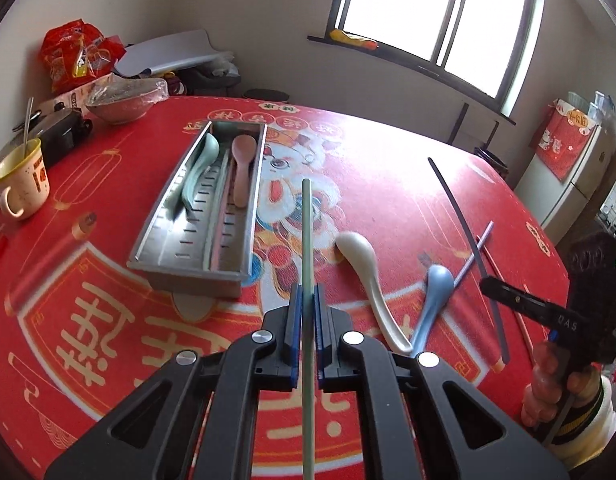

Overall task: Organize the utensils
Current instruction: 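Carry the green chopstick into the steel tray and open the left tool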

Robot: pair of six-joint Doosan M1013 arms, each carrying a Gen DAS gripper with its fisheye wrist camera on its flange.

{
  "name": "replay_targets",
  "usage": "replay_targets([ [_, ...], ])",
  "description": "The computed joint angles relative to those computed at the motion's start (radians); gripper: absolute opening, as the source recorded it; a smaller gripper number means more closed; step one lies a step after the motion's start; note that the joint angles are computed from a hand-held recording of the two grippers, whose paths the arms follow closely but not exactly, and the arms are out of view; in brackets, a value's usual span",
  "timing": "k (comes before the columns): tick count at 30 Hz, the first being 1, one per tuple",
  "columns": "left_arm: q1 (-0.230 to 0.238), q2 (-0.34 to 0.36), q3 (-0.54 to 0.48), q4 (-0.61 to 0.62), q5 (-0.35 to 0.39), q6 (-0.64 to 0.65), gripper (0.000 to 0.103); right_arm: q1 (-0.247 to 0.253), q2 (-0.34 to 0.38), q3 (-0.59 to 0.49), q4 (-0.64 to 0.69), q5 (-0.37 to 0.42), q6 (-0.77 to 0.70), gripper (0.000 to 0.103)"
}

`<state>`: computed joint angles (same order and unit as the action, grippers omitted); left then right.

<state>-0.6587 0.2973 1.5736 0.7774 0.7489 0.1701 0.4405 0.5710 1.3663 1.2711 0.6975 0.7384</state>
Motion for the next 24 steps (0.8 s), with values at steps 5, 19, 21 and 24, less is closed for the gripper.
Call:
replay_targets([
  [5,0.091,0.017,-0.054,-0.110,-0.002,0.108,0.006,0.000,0.003,-0.003,-0.004,-0.003,0.014,0.006],
  [19,0.251,0.208,-0.311,-0.393,0.206,0.447,0.006,-0.001,0.006,-0.004,-0.020,-0.020,0.064,0.006],
  [21,0.259,0.221,-0.325,-0.410,0.220,0.464,0.006,0.000,0.006,-0.004,-0.028,-0.022,0.070,0.006],
  [24,0.264,0.223,-0.327,-0.424,0.219,0.476,0.006,0.003,0.008,-0.010,-0.046,-0.025,0.087,0.006],
])
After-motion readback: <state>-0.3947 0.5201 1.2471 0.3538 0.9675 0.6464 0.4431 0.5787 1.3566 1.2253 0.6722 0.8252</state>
